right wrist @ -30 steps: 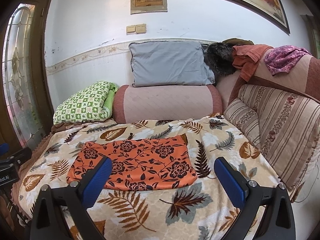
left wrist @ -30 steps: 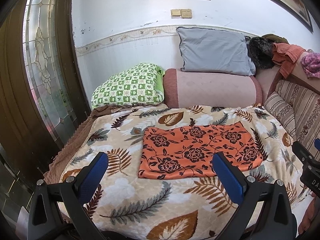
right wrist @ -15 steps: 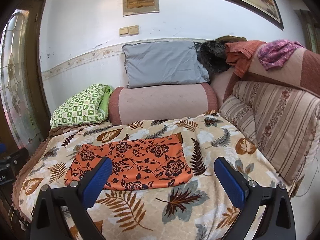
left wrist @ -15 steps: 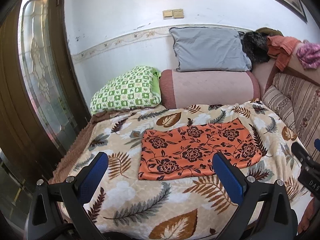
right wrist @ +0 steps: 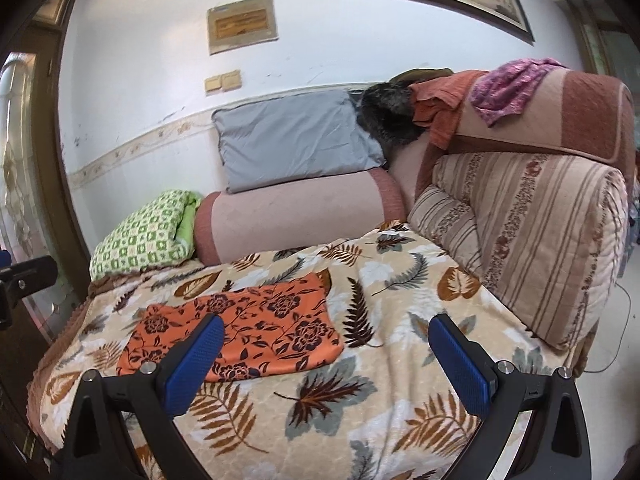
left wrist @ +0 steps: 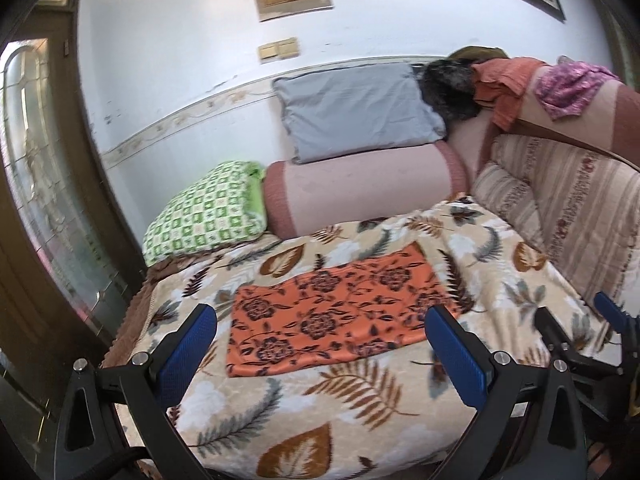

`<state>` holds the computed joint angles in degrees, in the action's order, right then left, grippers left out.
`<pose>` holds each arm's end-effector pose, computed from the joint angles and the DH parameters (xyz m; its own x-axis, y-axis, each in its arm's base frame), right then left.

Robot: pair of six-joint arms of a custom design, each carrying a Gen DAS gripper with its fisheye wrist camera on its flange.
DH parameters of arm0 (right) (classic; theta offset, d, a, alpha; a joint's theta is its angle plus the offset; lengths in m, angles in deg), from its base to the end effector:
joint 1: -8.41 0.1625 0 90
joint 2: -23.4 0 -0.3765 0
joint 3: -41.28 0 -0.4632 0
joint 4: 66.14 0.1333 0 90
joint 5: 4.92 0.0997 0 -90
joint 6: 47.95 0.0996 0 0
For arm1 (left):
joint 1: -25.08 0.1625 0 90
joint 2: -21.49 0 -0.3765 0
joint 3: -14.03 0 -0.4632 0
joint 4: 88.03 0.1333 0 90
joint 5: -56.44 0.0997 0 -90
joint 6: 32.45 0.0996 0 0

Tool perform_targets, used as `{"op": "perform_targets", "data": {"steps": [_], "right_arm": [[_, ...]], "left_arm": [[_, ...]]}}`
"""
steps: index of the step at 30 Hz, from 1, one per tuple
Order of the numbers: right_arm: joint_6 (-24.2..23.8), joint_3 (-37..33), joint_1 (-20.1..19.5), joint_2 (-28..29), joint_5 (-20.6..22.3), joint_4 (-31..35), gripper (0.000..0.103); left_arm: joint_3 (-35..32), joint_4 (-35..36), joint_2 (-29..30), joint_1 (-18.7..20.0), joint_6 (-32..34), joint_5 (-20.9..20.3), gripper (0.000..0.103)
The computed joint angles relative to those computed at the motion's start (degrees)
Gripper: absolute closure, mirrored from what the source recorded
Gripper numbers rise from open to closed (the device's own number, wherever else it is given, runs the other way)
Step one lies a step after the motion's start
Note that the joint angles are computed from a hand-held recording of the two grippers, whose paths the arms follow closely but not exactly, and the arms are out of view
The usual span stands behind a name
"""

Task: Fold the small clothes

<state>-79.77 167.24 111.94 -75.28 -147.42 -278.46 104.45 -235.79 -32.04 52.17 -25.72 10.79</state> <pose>0.1479 -0.3825 0.4270 -0.6709 0.5769 0.4660 -0.3921 0.2574 -0.8832 -0.5422 -0.5053 0.1562 -0.4461 0.5695 -0.6904 0.8903 0.3613 -0.2772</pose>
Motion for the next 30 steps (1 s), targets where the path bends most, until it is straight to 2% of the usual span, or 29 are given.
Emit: {"op": "perform_targets", "data": {"steps": [10, 18, 30], "right_arm": [[0.3, 1.7, -0.9, -3.6, -0.8, -0.6, 0.000], [-3.6, -0.6, 1.3, -0.1, -3.4, -4.1, 0.000], [-6.9, -4.7, 3.6, 5.5, -5.1, -4.3, 0.000]], "left_arm": [[0.2, 0.3, 0.1, -2.1, 0.9, -2.8, 0.000], [0.2, -0.9, -0.4, -1.2, 0.5, -3.3, 0.000], [0.7, -3.5, -1.7, 2.1, 0.6, -2.8, 0.000]]}}
